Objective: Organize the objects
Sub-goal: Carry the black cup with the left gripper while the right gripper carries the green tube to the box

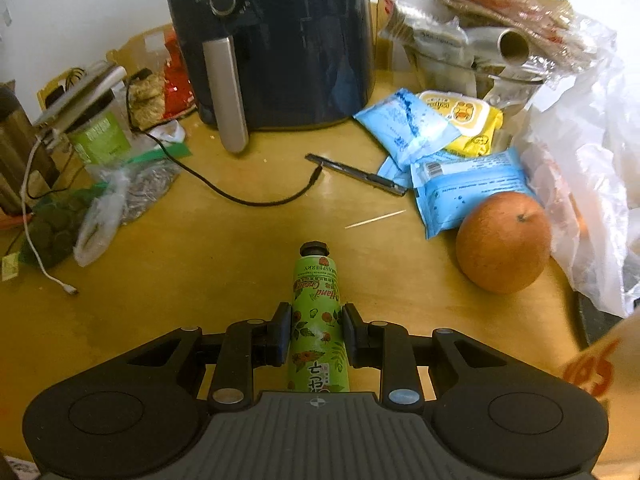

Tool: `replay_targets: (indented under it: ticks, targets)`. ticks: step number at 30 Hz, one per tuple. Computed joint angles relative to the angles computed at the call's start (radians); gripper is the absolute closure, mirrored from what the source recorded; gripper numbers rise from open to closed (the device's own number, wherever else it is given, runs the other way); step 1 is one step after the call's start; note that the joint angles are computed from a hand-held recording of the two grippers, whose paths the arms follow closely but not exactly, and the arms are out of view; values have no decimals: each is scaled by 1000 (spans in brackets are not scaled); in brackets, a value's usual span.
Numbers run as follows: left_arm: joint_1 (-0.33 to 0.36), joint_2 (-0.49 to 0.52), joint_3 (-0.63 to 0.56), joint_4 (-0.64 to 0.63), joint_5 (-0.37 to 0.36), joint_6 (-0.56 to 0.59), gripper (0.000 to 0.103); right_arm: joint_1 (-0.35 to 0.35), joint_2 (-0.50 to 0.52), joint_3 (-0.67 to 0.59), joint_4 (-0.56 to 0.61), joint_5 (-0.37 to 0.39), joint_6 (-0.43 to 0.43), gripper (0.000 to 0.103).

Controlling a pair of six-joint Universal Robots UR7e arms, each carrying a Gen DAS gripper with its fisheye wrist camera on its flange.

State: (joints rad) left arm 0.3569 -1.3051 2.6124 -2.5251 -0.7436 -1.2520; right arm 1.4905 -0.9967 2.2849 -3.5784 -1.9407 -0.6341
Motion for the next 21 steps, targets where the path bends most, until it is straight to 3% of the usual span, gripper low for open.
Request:
replay_targets:
  ticks: [21]
  targets:
    - [-82,32,15,-44,-48,-17,66,23,-212,218,-1,57,76,74]
